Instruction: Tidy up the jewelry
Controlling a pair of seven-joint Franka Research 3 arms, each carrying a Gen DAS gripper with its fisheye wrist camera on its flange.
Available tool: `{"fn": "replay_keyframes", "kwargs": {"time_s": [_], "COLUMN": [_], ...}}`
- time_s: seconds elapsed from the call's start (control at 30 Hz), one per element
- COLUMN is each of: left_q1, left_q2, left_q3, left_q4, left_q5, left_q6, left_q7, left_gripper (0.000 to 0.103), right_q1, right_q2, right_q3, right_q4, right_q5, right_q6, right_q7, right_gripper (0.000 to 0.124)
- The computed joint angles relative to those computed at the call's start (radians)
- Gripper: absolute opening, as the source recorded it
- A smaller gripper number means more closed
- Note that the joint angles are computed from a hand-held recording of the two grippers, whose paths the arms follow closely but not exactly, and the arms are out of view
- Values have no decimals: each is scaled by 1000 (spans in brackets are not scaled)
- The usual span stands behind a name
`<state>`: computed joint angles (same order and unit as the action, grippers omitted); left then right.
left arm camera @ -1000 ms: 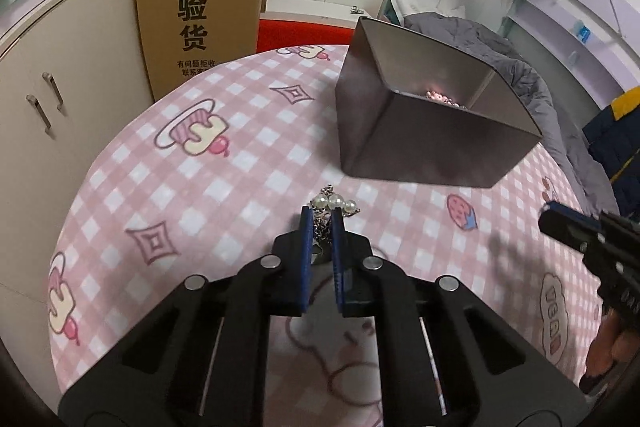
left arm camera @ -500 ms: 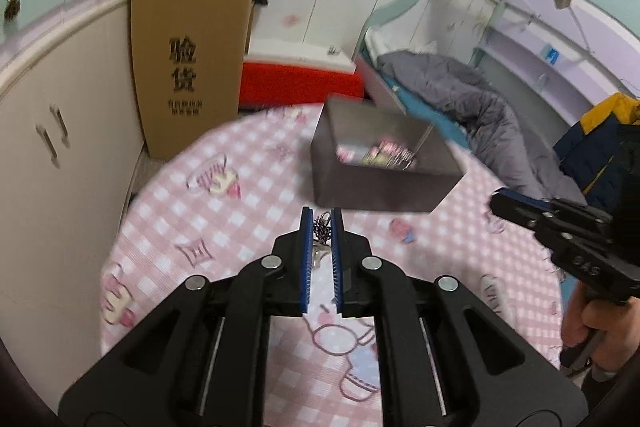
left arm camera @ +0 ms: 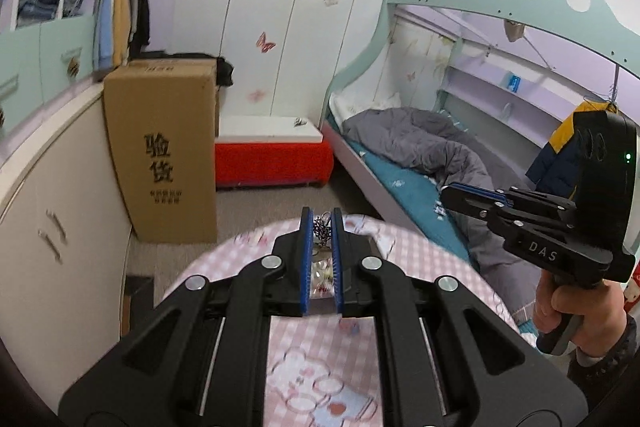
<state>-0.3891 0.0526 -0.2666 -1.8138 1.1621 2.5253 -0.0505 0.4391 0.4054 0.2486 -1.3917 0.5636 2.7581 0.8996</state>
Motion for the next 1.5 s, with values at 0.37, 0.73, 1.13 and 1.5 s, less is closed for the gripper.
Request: {"fn": "replay_keyframes", "kwargs": {"time_s": [0.37, 0.73, 1.13, 1.5], "left_q1": [-10, -79, -100, -227], "left_q2": [240, 207, 71, 34], "left_q3": [69, 157, 23, -88], "left_q4": [253, 206, 114, 105], "left_q5": [-244, -180, -25, 118], "left_q6": [35, -102, -390, -717], "left_q7": [282, 104, -12, -93], "left_gripper": [9, 94, 96, 97], "right_q1": [61, 40, 29, 59], "right_q2": [288, 298, 86, -235], "right_q3": [-79, -80, -43, -47], "right_q4": [434, 395, 92, -362], "right_q5": [-190, -183, -143, -134], "right_q6": [-277, -236, -39, 254], "right_q7": [243, 393, 365, 342], "right_gripper": [10, 95, 95, 95]}}
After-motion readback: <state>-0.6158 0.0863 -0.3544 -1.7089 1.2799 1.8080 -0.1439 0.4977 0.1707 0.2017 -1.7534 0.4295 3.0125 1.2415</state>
